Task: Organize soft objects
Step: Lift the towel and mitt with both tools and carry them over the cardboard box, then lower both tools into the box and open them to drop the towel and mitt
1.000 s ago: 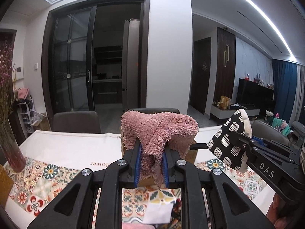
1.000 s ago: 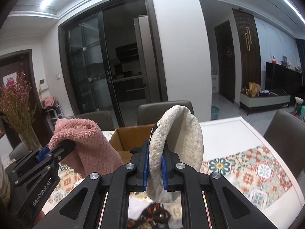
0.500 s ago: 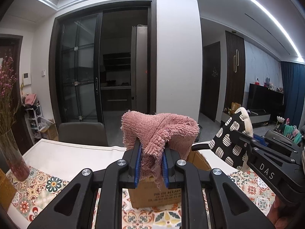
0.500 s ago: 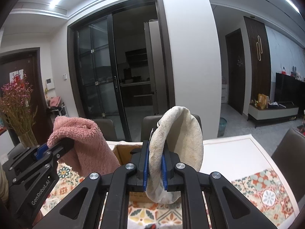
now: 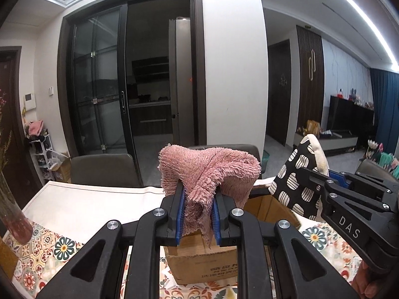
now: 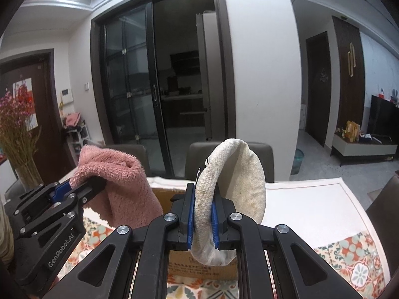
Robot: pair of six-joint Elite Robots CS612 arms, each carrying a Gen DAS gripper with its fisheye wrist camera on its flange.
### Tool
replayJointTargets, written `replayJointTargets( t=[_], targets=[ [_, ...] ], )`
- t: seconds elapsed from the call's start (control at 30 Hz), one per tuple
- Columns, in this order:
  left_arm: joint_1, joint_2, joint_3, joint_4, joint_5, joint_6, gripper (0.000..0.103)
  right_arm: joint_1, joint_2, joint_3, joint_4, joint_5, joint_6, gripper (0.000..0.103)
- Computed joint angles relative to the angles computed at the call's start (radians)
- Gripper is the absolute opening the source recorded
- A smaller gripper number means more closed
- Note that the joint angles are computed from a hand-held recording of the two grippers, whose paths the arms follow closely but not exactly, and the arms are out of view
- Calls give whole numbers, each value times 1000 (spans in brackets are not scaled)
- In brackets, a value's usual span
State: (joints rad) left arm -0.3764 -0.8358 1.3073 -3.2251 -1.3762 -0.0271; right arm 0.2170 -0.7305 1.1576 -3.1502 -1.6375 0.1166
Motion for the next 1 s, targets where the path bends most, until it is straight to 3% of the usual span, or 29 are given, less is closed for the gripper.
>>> replayJointTargets(
  t=[0.13,0.5,0.67,0.8,0.87,1.0],
  targets=[
    [-2,26,-39,48,6,22,20,-7,25,-42,65,21,-10,13],
    [13,86,-149,257,-73,5,21,-29,94,-168,262,99,-23,13],
    [14,98,-170,310,-86,9,22,-37,115,-205,334,115,-39,13],
    [20,102,-173,329,-107,10,31,-42,123,-224,383,128,-39,17],
    [20,101,-173,340,-115,6,35,-46,133,-250,423,149,-31,26],
    [18,101,-169,327,-98,6,46,-46,125,-232,402,123,-24,32]
  ],
)
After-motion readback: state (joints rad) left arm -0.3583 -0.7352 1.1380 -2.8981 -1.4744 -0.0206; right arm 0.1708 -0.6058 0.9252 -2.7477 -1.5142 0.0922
